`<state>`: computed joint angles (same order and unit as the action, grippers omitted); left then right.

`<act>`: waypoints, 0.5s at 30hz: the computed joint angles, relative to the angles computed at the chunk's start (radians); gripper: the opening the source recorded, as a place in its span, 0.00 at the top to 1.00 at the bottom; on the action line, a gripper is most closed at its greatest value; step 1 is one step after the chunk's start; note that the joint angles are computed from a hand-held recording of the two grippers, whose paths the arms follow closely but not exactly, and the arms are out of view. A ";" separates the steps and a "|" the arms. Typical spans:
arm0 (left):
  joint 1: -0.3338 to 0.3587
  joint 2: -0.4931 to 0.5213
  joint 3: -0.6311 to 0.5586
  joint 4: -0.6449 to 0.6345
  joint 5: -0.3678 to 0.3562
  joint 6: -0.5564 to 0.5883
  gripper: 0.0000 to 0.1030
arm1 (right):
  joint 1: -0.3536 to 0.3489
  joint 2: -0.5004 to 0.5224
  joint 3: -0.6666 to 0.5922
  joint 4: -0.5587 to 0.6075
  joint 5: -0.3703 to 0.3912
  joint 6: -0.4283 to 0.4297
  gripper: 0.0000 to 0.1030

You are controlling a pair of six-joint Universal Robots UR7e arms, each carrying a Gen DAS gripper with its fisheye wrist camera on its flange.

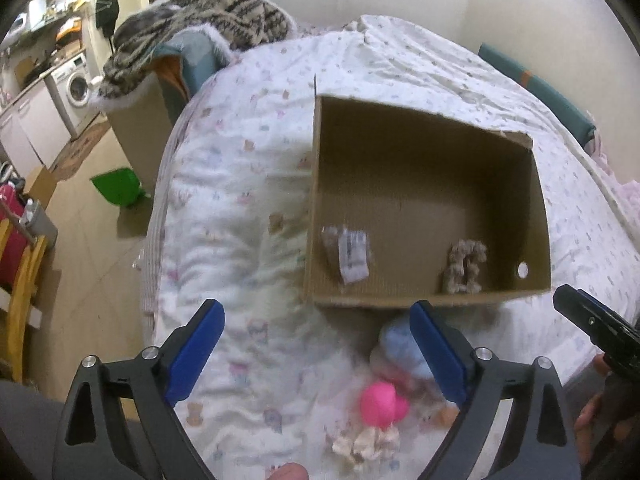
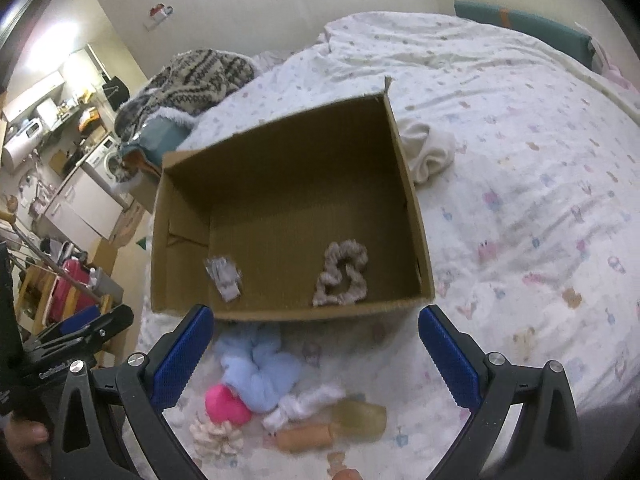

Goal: Organize soft objects
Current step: 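Withdraw both tools from the box back toward the pile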

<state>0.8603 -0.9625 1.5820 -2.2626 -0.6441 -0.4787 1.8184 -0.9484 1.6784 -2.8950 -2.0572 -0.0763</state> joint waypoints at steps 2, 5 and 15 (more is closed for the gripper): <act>-0.001 -0.013 0.014 0.039 -0.008 -0.033 0.10 | 0.004 -0.003 0.012 0.003 -0.013 0.005 0.00; -0.004 -0.034 0.045 0.062 -0.019 -0.069 0.10 | 0.019 0.003 0.017 0.021 -0.074 0.014 0.00; -0.019 -0.080 0.105 0.086 0.001 -0.138 0.10 | 0.036 -0.022 0.066 0.007 -0.077 0.048 0.00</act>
<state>0.8409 -1.0422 1.6870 -2.1770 -0.6430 -0.6166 1.8543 -0.9703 1.7441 -2.8884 -2.1343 -0.0282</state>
